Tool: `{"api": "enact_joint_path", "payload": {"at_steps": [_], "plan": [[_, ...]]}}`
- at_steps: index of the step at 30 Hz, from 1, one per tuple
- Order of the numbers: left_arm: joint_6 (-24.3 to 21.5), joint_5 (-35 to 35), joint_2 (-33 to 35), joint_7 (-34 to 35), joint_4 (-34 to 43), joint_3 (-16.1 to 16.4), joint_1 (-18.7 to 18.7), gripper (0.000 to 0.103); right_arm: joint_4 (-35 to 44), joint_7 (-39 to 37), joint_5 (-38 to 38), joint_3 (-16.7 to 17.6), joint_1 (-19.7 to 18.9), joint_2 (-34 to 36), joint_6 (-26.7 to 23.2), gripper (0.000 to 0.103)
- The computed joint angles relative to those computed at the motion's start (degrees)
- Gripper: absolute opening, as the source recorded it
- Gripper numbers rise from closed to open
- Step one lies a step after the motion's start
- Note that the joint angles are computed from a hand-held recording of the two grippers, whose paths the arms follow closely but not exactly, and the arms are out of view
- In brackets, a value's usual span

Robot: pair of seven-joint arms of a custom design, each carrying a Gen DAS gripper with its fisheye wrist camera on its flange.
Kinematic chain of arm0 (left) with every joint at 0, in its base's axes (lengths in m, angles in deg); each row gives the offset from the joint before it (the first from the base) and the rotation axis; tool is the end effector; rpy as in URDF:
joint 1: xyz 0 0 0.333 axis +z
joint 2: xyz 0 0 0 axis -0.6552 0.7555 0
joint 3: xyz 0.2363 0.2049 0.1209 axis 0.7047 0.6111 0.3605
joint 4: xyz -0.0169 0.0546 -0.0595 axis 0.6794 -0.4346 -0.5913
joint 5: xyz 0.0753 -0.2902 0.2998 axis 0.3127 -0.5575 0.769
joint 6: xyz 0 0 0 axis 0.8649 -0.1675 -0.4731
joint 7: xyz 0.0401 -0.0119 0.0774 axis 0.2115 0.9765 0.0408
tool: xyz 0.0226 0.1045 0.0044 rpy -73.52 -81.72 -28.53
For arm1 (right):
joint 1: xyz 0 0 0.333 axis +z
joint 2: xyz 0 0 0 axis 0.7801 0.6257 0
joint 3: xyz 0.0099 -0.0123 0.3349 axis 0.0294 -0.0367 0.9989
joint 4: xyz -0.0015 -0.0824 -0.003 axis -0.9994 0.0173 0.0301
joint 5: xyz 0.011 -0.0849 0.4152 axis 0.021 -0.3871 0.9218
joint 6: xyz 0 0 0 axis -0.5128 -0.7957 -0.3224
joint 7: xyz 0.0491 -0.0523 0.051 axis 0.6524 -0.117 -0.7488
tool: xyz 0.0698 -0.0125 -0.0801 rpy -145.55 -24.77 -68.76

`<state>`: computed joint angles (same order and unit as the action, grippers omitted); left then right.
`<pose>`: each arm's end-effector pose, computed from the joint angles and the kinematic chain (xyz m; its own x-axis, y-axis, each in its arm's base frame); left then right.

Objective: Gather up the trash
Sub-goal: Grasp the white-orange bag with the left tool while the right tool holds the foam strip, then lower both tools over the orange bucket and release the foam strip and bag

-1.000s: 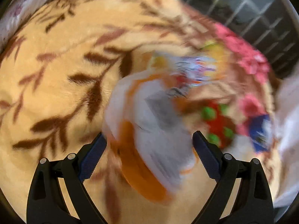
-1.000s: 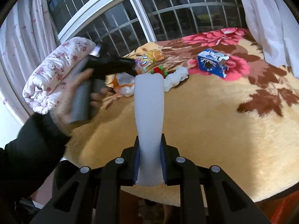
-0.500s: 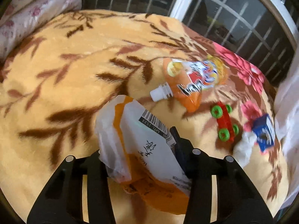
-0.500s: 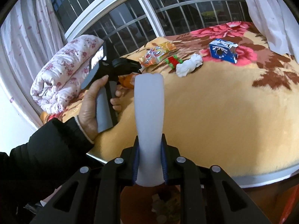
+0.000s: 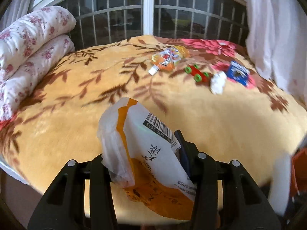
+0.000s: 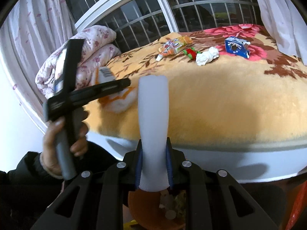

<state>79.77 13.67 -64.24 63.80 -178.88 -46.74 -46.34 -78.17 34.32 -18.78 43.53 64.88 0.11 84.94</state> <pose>0.6525 -0.1486 0.6264 0.2374 -0.9713 0.0163 -0.6418 -0.1693 -0.7480 0.6242 0.2025 0.6246 0.5789 -0.7446 -0.3323 -0.6926 -0.2338 -0.6824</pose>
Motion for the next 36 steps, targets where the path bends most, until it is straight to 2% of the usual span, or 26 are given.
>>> {"api": "enact_joint_path", "payload": {"at_steps": [7,11,14,20,26,31,36], "plan": [[2.90,-2.76,-12.09,6.37,-15.65,-1.78,-0.36,0.044,-7.86,-4.23,0.58,-0.15,1.37,-6.07,1.77,0.021],[3.50,-9.07,-16.98,13.01,-22.89,-1.83,-1.68,0.044,-10.04,-3.99,-1.30,-0.67,1.82,-7.73,1.06,0.022],[3.04,-13.26,-18.07,18.19,-25.69,-1.70,-2.63,0.044,-11.23,-3.87,-2.34,-1.06,1.94,-8.51,-0.67,0.022],[-0.23,-23.21,-14.30,27.90,-24.86,-0.84,-4.28,0.044,-10.77,-0.94,-7.65,-1.05,1.65,-6.64,-6.39,0.022],[-8.23,-28.06,-6.38,35.58,-18.94,-1.53,-3.56,0.044,-6.18,5.50,-17.43,-0.43,1.37,-0.24,-12.64,0.022],[-13.16,-24.79,-0.43,35.14,-14.83,-2.22,-2.61,0.045,-3.68,7.00,-21.56,-0.07,1.63,4.48,-12.75,0.022],[-17.79,-24.98,3.01,35.57,-12.25,-2.61,-2.09,0.045,-2.22,7.97,-23.47,0.31,2.10,7.85,-14.62,0.023]]}}
